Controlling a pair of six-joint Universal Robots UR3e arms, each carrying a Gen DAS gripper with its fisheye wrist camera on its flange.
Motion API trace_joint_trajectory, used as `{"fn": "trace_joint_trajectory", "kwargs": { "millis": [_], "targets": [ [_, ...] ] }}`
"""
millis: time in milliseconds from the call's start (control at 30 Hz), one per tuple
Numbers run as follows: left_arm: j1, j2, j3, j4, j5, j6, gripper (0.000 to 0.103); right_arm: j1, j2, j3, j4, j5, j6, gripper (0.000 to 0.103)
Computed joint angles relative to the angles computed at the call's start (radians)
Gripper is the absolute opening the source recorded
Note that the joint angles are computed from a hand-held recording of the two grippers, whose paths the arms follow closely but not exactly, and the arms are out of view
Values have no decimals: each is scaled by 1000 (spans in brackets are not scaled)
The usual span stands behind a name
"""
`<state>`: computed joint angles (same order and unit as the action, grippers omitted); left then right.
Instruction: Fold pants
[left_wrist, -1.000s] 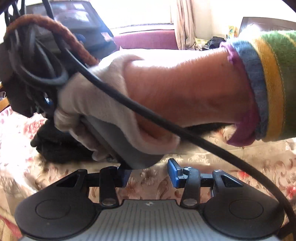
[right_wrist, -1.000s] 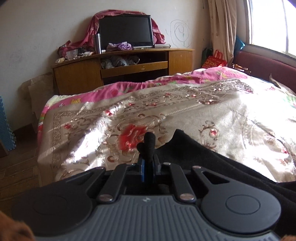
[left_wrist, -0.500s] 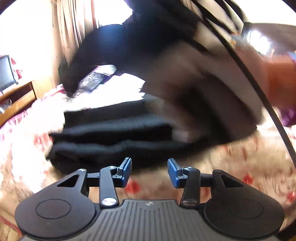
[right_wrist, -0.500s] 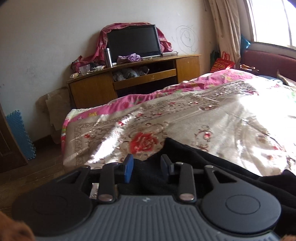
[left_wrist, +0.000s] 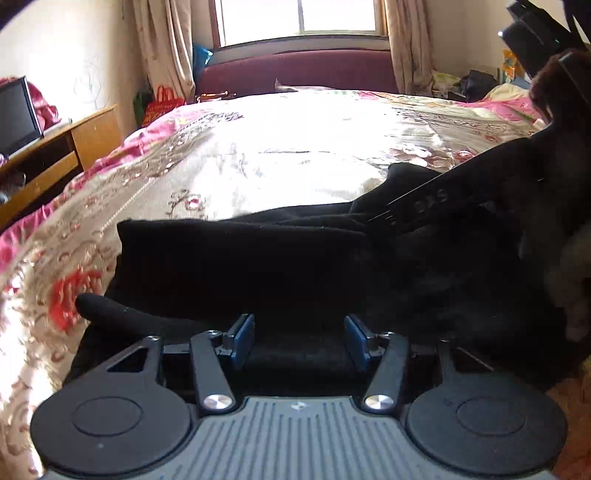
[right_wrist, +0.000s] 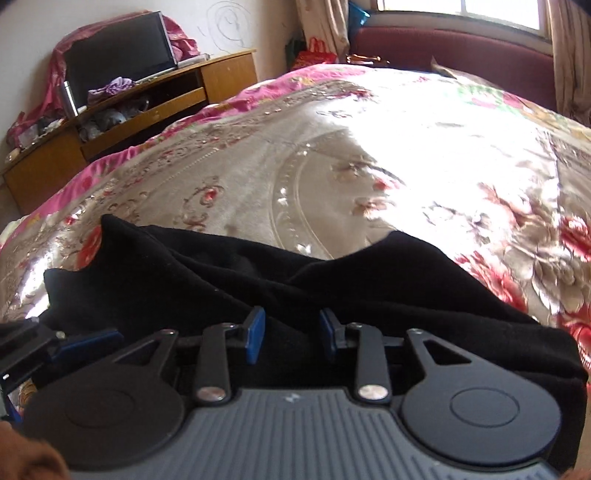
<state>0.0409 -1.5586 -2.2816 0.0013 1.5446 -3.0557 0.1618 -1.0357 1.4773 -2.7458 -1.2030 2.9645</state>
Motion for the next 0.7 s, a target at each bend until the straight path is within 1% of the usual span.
{"fn": "trace_joint_trajectory", "kwargs": {
  "millis": [33,67,100,167,200,233,267,300,333,400,467,567,633,700],
  "targets": [
    [2,15,-13,8,1,-1,68,-12,-14,11,13,-2,10,28],
    [-1,25,-17,10,12,4,68,-33,-49,59,-17,14,20,30],
    [-20,27,-21,26,43,-1,68,-60,-92,119,-61,45,21,33],
    [-59,40,-16,25,98,-20,68,-125,-197,256,-148,106,4,34],
    [-68,40,-12,25,111,-28,68,-166,-261,330,-176,131,-5,38],
    [-69,33,-2,24,112,-29,69,-204,-313,385,-184,150,-13,45],
    [-70,15,16,8,121,-22,69,-238,-354,425,-177,165,-24,48],
    [-79,-14,45,-15,144,-20,70,-282,-402,472,-156,175,-44,55],
    [-80,-48,57,-7,158,-9,73,-315,-435,510,-138,169,-62,58],
    [-95,-85,69,20,188,-4,74,-374,-475,576,-108,156,-92,58],
    [-121,-75,80,10,215,-2,73,-419,-502,616,-61,163,-105,59],
    [-155,-66,89,16,225,11,73,-505,-548,702,-71,248,-92,59],
    [-187,-81,108,26,231,3,73,-534,-551,718,-51,284,-80,59],
    [-227,-113,140,37,246,-10,73,-548,-546,740,-50,289,-85,60]
  ]
}}
